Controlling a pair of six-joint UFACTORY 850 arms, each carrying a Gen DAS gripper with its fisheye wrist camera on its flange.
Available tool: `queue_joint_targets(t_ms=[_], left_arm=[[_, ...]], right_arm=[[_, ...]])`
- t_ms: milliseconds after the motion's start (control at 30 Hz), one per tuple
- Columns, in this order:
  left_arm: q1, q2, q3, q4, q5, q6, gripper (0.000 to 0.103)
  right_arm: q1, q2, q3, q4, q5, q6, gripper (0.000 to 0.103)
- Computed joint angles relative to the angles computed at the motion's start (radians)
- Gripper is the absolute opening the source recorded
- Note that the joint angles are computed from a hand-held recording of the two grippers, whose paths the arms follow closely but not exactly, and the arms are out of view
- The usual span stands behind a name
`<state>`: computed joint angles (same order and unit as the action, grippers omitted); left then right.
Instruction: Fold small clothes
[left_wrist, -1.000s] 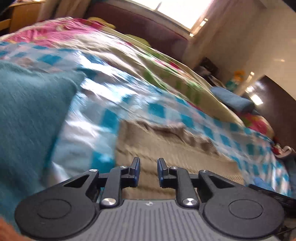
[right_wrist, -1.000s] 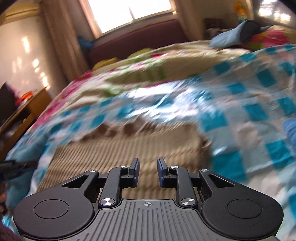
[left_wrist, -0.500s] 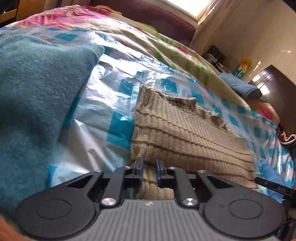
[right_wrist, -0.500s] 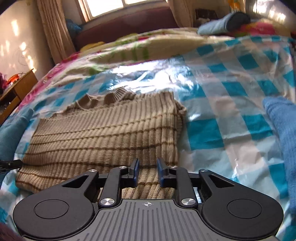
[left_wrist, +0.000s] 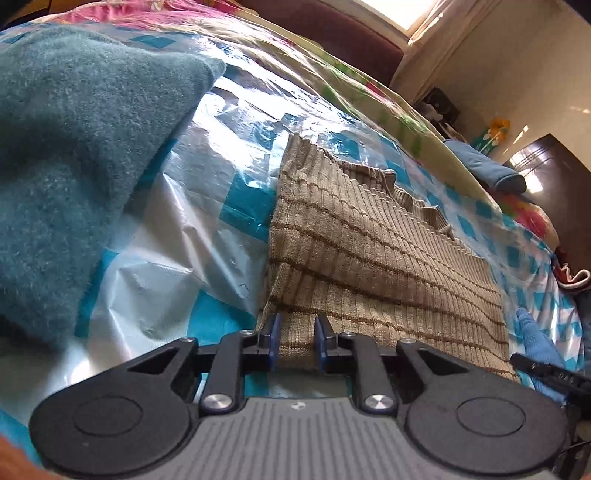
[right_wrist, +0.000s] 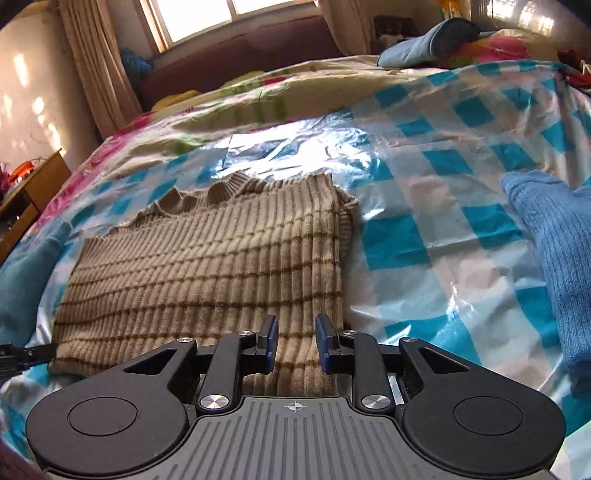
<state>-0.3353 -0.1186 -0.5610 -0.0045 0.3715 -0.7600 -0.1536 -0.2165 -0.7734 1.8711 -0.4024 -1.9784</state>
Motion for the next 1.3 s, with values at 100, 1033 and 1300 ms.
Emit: queue_joint_targets(t_ms=[100,1033,1300], left_arm=[[-0.001,0.008,0.012,-0.018,0.012,-0.001,0.024],[0.009,0.022,0.078,0.169,0.187,-0.266,0.040],[0.040,0.005,0.091,0.278,0.275,-0.377,0.045]], right_arm=[[0.008,-0.021,-0.012,-0.070,0.046,0.095,0.024],[0.246,0.000,-0.124,-0.417,0.039,0.474,0.031],[0.460,-0.173,-0.377,-0.883,0.039,0.936,0.048]])
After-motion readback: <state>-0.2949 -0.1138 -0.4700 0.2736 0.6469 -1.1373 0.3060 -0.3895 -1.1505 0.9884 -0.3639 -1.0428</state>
